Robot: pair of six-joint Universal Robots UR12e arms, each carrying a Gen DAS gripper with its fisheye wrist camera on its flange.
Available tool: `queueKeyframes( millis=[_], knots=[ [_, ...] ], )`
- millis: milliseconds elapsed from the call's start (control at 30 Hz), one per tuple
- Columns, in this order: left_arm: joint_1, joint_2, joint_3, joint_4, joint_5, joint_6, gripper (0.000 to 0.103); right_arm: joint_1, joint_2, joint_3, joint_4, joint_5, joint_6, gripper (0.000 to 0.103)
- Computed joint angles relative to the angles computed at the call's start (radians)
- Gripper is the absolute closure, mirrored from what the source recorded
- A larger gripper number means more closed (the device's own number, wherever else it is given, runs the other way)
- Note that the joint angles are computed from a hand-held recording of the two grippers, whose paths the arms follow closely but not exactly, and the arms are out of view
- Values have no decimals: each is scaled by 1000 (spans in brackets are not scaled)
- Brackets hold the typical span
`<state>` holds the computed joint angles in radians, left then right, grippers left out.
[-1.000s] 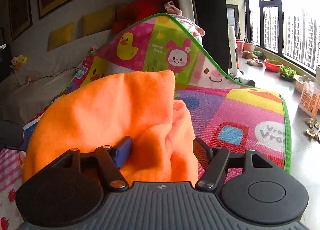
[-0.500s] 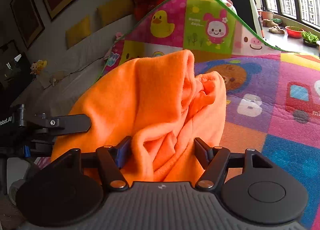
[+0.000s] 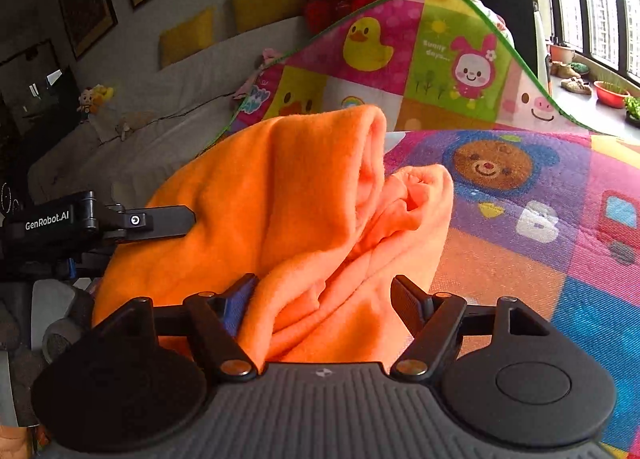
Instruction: Fold clothes
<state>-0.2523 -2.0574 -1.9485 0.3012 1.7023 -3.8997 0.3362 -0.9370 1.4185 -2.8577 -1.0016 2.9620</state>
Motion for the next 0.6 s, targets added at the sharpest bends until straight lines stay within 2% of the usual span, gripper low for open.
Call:
queueKeyframes(
  millis=[200, 267, 333, 433, 500, 600],
  knots=[
    [4, -7, -4, 23, -5, -15, 3, -20, -5, 6, -178, 19, 28, 22],
    [5, -10, -5, 29, -5, -14, 3, -13, 10, -21, -202, 7, 26, 19],
    [3, -12, -6, 36, 2, -8, 3, 3, 31, -60, -179, -31, -3, 19],
    [1, -12, -8, 42, 13, 2, 3, 35, 67, -118, -111, -137, -84, 19],
    [-2, -8, -12, 41, 24, 9, 3, 49, 90, -141, -81, -184, -129, 16],
    [-8, -2, -20, 41, 43, 33, 3, 58, 114, -156, -93, -229, -150, 8]
  ],
)
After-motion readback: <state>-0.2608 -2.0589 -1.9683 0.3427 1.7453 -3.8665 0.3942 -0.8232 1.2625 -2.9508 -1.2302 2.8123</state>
